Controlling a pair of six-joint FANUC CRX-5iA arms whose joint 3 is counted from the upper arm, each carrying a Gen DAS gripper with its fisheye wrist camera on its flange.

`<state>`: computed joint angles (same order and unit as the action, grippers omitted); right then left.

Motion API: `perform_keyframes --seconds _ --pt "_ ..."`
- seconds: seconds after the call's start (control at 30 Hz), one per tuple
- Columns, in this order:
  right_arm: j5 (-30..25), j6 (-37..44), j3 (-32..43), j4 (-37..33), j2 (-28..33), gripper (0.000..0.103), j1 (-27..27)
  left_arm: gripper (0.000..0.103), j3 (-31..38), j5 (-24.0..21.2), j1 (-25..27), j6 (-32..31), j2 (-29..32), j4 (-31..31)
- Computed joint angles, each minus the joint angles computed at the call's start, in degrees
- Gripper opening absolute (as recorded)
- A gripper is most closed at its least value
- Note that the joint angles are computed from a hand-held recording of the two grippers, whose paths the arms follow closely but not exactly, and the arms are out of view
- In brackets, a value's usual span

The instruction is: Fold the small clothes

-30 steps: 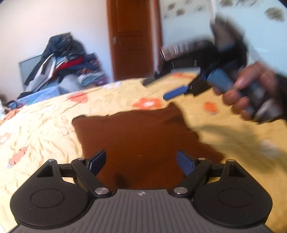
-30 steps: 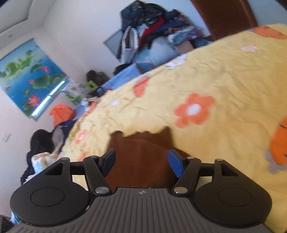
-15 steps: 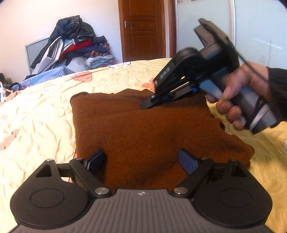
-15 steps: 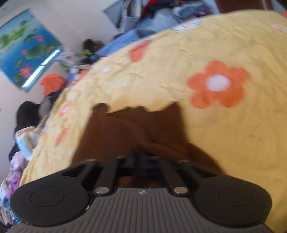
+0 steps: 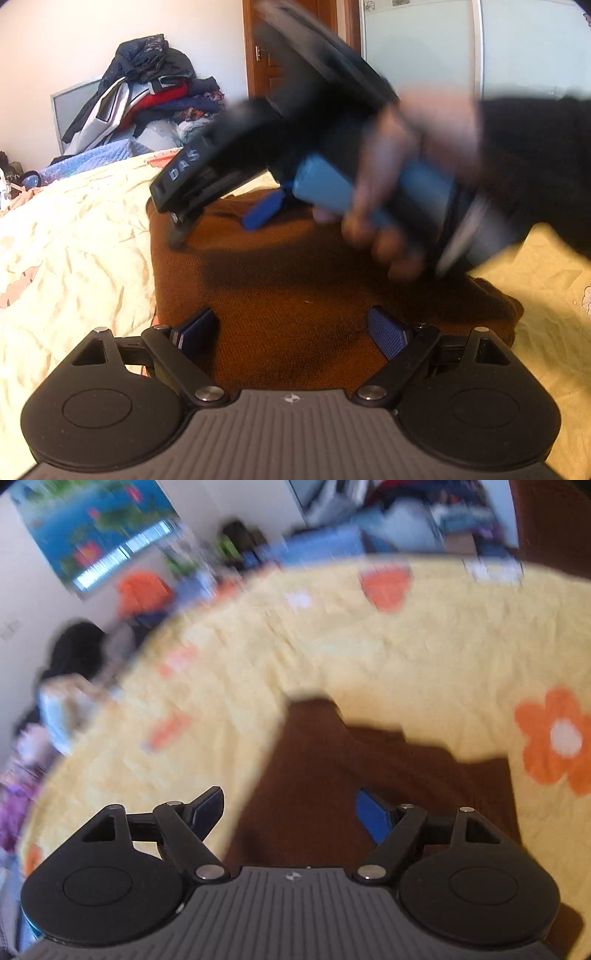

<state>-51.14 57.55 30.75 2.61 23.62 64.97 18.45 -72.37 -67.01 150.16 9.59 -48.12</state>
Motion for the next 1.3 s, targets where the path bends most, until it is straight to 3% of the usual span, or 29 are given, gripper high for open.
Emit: perform_keyframes --seconds 0.07,0.13,0.17,0.23,0.3,0.47,0.5,0.57,0.8,0.87,0.93,1.0,1.1,1.2,1.27,1.3 --pt "0.7 -0.6 -2.0 0.8 -1.2 0.082 0.5 0.09 0.2 -1.5 -1.5 0.2 -0.1 -1.9" --pt "-3.4 -3.3 -1.1 1.7 -2.3 0.082 1.3 0.09 -0.3 -3.9 -4.7 0.6 -0.6 -5.9" --pt "-2.8 -4.8 -3.6 2.8 -4.7 0.083 2.1 0.09 -0.9 -5.5 -7.0 0.2 -0.8 -8.5" --pt "3.9 -5.8 -13.3 3.5 -12.7 0.085 2.6 0.09 -1.6 -10.0 -10.9 -0.5 -0.5 -11.7" --pt "7.9 -9.9 -21.6 5.6 -19.9 0.091 3.7 0.09 -2.2 -12.9 -12.6 0.4 -0.4 -11.4" --pt "9.4 -23.3 -35.0 13.2 -30.0 0.09 6.9 0.09 -1.8 -15.8 -12.2 3.1 0.1 -7.7" --pt "8.8 -24.7 -36.0 13.4 -30.8 0.088 7.1 0.087 -1.1 -16.5 -12.0 3.2 0.6 -7.8" --pt "7.9 -25.5 -36.9 12.2 -31.0 0.086 6.9 0.07 -0.8 -15.9 -10.9 4.3 0.3 -6.7" --pt "4.9 -21.6 -35.4 6.9 -29.1 0.073 6.5 0.06 -1.6 -13.6 -8.4 8.0 -1.2 -4.4" --pt "7.0 -21.4 -36.9 8.6 -29.4 0.068 6.9 0.035 -2.6 -11.3 -6.9 10.7 -1.9 -2.4" --pt "5.0 -19.8 -35.3 7.9 -28.5 0.048 6.8 0.017 -3.7 -9.0 -6.7 13.9 -2.7 -2.5" --pt "4.2 -18.4 -34.4 6.4 -28.7 0.035 6.4 0.013 -2.4 -10.8 -7.9 14.1 -2.2 -4.0" --pt "4.2 -18.9 -35.3 7.1 -30.7 0.027 6.6 0.011 -3.7 -10.9 -9.5 13.9 -4.0 -5.3" --pt "3.5 -16.8 -36.4 5.3 -30.6 0.025 6.4 0.011 -5.6 -10.5 -7.9 11.8 -4.5 -2.0" --pt "4.8 -17.1 -36.9 5.1 -30.9 0.031 6.4 0.013 -5.4 -10.4 -8.3 9.7 -4.7 -2.1" --pt "4.3 -17.4 -36.2 4.2 -30.8 0.046 6.2 0.014 -6.5 -8.3 -8.2 10.0 -6.2 -1.0"
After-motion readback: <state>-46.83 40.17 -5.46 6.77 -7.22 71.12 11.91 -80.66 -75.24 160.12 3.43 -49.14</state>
